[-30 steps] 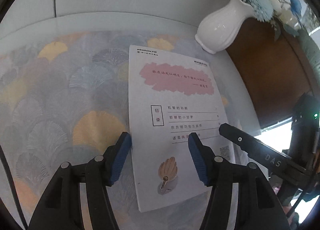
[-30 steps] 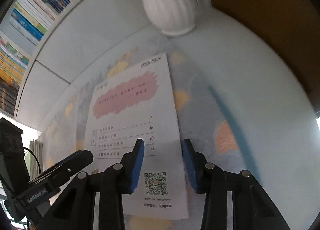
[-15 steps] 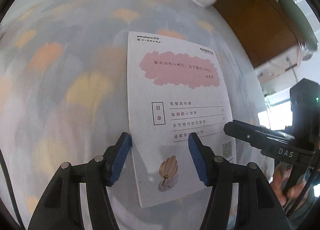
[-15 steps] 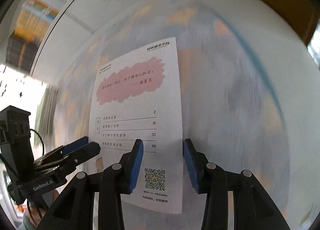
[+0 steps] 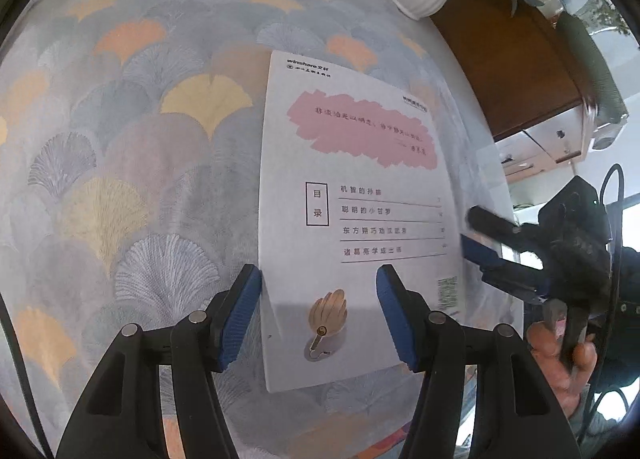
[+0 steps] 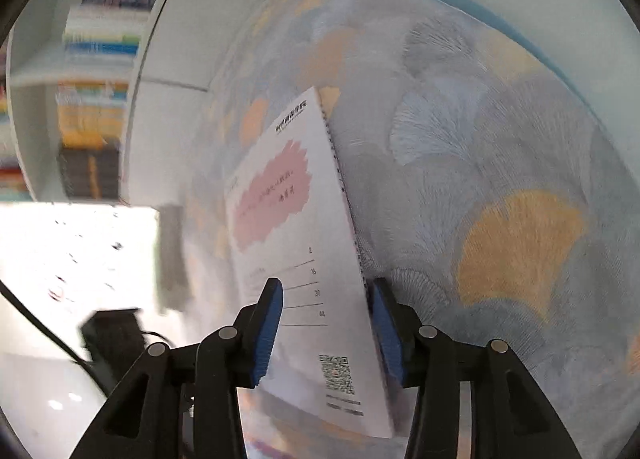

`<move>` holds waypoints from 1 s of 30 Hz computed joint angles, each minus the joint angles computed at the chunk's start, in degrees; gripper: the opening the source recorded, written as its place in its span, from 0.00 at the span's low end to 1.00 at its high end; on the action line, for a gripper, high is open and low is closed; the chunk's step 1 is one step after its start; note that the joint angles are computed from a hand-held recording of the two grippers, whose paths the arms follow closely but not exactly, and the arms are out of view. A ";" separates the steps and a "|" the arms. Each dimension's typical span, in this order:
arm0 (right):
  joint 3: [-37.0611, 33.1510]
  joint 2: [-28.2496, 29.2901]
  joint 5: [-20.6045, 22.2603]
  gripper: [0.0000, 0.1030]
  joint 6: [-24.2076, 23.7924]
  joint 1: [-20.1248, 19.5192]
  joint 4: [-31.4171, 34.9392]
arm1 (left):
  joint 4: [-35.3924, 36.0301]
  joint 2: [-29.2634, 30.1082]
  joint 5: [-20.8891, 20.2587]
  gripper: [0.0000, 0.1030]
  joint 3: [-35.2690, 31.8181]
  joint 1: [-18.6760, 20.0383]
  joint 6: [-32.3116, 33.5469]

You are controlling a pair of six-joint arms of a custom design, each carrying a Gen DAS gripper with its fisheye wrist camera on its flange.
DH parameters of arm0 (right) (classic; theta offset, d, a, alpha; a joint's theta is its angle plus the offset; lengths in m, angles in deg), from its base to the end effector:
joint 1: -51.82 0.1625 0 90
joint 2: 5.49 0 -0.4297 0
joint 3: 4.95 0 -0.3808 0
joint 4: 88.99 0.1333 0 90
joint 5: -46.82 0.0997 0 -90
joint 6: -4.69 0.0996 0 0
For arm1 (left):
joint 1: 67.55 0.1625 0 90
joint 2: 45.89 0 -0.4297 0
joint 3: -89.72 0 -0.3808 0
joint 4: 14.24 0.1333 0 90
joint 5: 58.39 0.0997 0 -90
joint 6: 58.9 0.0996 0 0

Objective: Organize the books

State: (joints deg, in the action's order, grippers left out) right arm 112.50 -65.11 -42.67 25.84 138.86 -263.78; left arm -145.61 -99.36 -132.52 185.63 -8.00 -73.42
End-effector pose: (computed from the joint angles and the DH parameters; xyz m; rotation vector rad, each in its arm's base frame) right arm 0.1054 -0.5603 0.1673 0.6188 2.9125 -0.7027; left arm -0.1833 -0.6285 0.1532 0.4022 2.8475 -0.1285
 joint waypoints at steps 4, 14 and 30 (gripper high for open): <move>3.35 -1.42 13.13 0.44 1.75 -2.43 -6.21 | -0.21 -1.08 -1.45 0.55 0.71 0.85 2.51; -8.73 5.33 10.84 0.44 -0.65 10.25 -3.20 | -7.60 -12.25 0.04 0.55 3.45 3.71 0.10; -28.01 22.24 -5.99 0.58 -1.55 20.41 16.63 | 0.65 -17.52 -0.94 0.55 0.99 12.82 2.97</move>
State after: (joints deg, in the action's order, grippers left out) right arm 84.49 -42.87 -48.65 24.29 159.27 -247.16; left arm -144.96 -116.88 -133.46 186.61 4.82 -70.45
